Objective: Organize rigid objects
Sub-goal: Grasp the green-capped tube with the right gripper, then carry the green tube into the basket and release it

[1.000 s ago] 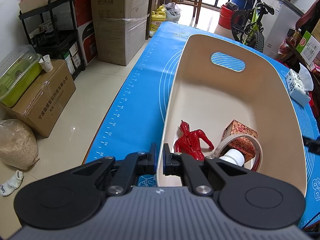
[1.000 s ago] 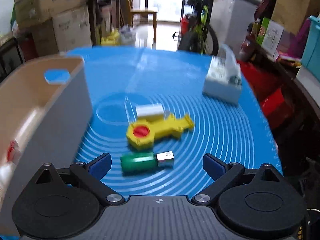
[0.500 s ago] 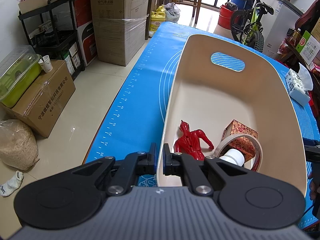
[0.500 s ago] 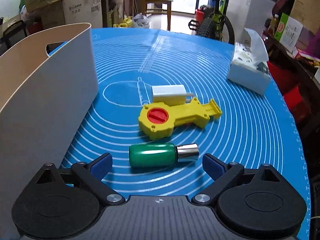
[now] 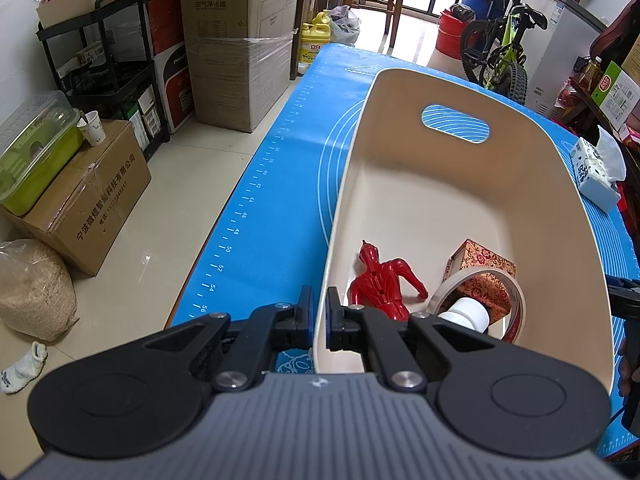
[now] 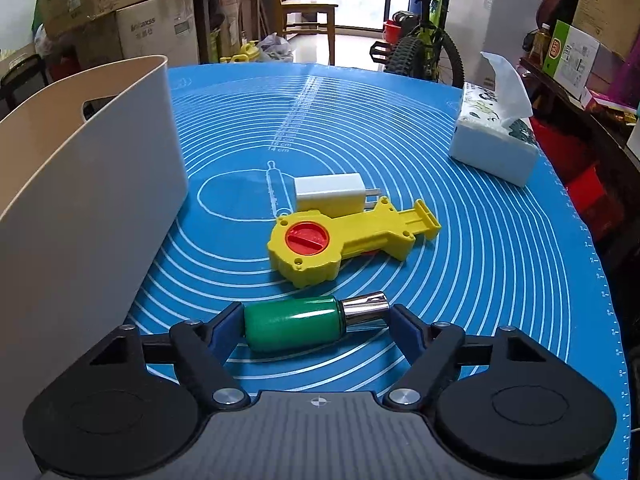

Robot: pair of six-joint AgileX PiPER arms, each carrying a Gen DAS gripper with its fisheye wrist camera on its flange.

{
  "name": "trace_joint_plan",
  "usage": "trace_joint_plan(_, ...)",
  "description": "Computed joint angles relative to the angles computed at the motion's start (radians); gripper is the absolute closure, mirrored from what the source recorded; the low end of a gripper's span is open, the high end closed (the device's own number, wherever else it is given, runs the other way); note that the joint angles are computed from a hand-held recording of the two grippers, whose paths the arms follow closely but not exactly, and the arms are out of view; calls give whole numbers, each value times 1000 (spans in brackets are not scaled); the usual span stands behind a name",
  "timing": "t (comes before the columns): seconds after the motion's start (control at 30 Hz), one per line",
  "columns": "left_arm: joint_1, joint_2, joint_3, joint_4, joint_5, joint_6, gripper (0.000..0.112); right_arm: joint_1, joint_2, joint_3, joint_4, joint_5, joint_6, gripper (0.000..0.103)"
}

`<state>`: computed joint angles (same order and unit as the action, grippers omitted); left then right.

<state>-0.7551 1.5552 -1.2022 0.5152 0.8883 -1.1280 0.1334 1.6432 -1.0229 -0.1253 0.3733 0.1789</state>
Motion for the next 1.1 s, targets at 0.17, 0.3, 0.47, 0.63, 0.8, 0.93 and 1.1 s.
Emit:
trace_joint_plan(0.17, 0, 0, 0, 0, 0, 0, 105, 15, -42, 12, -82, -19, 104, 24)
trace_joint_plan(0.3, 0, 0, -1, 0, 0, 0, 105, 28, -81, 14, -138, -25, 191, 24)
trace_joint_plan(0.47, 0, 0, 0, 1, 0, -1, 105, 55, -180, 48, -241, -85, 340, 24)
trace_joint_plan(0.63, 0, 0, 0, 1, 0, -1, 105, 126, -270, 69, -397, -131, 506, 24)
trace_joint_plan(0.8, 0, 0, 1, 1, 0, 0, 105, 208, -306, 63, -343, -145, 419, 24)
trace_joint_plan(0.93, 0, 0, 1, 1, 0, 0, 105, 283, -280, 18, -246, -103, 294, 24)
trace_joint_plan(1.1, 0, 0, 0, 0, -1, 0, 105, 358, -216, -44, -107, -29, 94, 24)
